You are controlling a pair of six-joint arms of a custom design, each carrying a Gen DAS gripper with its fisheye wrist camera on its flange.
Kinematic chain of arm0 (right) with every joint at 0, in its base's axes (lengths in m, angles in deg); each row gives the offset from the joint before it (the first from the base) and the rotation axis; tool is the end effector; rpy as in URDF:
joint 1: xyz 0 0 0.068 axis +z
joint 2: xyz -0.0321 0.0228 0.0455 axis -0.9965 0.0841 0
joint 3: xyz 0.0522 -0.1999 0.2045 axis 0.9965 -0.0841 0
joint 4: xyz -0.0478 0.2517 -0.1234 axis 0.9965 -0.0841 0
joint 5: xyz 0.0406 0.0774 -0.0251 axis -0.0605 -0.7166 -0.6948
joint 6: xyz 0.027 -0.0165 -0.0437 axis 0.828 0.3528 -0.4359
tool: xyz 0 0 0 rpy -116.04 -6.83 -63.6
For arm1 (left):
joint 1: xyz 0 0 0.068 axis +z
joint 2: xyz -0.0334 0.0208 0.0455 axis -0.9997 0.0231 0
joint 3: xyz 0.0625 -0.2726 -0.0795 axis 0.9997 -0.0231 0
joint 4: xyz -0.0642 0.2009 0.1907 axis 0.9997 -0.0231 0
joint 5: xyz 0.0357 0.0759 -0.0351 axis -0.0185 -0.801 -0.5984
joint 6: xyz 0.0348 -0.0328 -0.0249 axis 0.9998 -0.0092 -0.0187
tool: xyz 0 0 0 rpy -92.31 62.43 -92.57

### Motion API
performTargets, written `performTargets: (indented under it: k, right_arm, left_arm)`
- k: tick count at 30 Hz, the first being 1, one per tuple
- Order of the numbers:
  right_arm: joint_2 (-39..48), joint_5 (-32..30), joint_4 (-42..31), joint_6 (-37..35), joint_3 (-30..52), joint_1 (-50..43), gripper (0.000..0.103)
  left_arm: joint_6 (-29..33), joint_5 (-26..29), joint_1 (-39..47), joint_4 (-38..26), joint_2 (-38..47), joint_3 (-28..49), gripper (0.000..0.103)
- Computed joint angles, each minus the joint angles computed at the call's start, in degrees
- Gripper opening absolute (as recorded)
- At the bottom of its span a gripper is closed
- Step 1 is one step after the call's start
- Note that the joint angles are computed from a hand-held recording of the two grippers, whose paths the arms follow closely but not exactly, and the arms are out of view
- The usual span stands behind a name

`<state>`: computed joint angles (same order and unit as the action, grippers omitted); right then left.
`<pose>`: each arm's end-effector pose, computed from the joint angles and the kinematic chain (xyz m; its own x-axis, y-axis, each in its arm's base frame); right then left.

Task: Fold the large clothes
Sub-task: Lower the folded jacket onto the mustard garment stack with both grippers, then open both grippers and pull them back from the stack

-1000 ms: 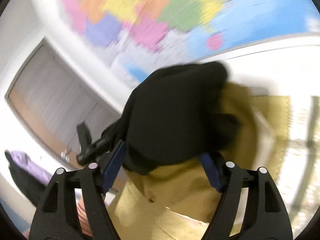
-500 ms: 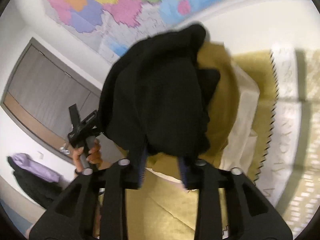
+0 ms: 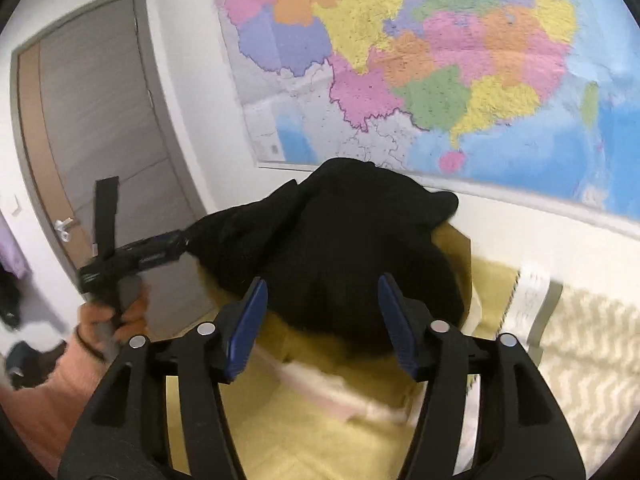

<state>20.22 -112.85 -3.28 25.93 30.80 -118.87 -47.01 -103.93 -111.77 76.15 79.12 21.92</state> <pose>0.2207 -0.1101 0.2394 -0.2870 -0.1273 -0.9494 -0.5202 0.8530 0.0428 0.2323 -0.0889 0.2393 -0.5476 -0.1478 -0.8235 -0.0224 0.9865 -0.1622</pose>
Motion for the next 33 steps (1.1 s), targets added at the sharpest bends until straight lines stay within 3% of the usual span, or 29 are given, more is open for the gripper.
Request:
performTargets:
  k: [1, 7, 13, 18, 25, 29, 33]
  right_arm:
    - [1.27, 1.88, 1.70, 1.10, 0.29, 1.62, 0.057]
    - [11.94, 11.51, 6.84, 2.88, 3.04, 8.15, 0.057]
    - [11.85, 7.55, 5.05, 0.26, 2.60, 4.40, 0.058]
    - [7.81, 5.64, 5.27, -1.66, -0.67, 2.19, 0.075]
    - [1.71, 2.32, 4.72, -4.16, -5.87, -1.33, 0.084]
    - [-2.71, 2.22, 6.13, -4.93, -9.50, -2.15, 0.092]
    - [-4.96, 0.34, 2.96, -8.55, -10.81, -4.76, 0.094]
  left_arm:
    - [0.01, 0.93, -0.09, -0.07, 1.50, 0.81, 0.086]
    - [-0.74, -6.98, -4.96, 1.86, 5.83, 0.87, 0.088]
    - [-2.74, -15.26, -11.81, -0.52, 1.98, -0.65, 0.092]
    - [-5.94, -21.34, -18.08, -2.69, -0.42, -1.54, 0.096]
    - [-12.60, -30.82, -28.16, -8.32, -0.29, -0.71, 0.096]
    - [-16.78, -33.63, -31.87, -11.95, 0.50, -0.06, 0.096]
    - [-20.41, -35.64, -34.91, -14.78, 0.59, 0.31, 0.096]
